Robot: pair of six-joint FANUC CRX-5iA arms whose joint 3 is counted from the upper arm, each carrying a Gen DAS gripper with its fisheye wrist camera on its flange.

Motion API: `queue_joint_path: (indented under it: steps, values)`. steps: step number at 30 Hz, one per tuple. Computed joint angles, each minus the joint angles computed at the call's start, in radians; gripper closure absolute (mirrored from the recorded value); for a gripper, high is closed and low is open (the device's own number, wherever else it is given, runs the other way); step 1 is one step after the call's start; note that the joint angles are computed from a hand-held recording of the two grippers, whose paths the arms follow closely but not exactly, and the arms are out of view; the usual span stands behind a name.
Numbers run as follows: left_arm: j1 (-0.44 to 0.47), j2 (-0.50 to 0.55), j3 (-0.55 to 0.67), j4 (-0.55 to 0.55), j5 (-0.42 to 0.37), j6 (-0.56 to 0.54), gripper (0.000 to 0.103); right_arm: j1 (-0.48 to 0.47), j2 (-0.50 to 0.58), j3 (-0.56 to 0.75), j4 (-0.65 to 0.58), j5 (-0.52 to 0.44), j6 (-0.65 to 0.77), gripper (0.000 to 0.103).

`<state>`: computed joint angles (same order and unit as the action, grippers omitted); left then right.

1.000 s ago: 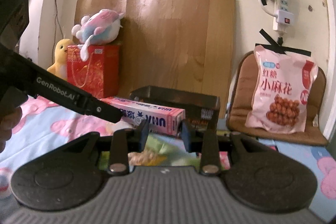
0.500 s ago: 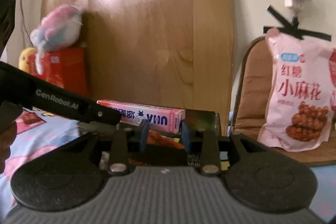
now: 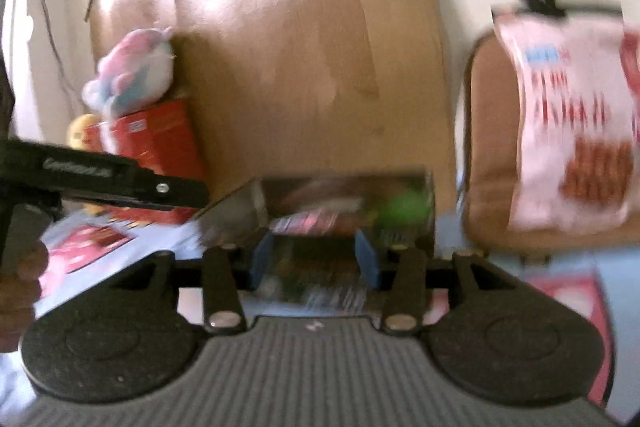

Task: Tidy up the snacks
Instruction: 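Open the left gripper to drop the candy box into the black box, then move the left gripper to the light green leaf-print packet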

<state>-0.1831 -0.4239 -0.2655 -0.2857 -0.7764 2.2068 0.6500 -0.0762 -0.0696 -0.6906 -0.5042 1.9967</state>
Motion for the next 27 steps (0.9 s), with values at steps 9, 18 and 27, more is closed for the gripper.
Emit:
queue_joint_path:
  steps: [9,18,27]
  values:
    - [0.076,-0.051,-0.110,0.184,0.008,-0.034,0.047,-0.021,0.007,0.002,-0.019,-0.112,-0.147,0.054]
    - [0.019,0.158,0.028,0.166,-0.019,-0.050,0.059,-0.063,0.054,0.034,-0.072,-0.160,-0.266,0.057]
    - [-0.061,0.067,-0.013,0.131,-0.018,0.032,0.070,-0.036,-0.037,-0.013,-0.094,-0.159,-0.140,0.077]
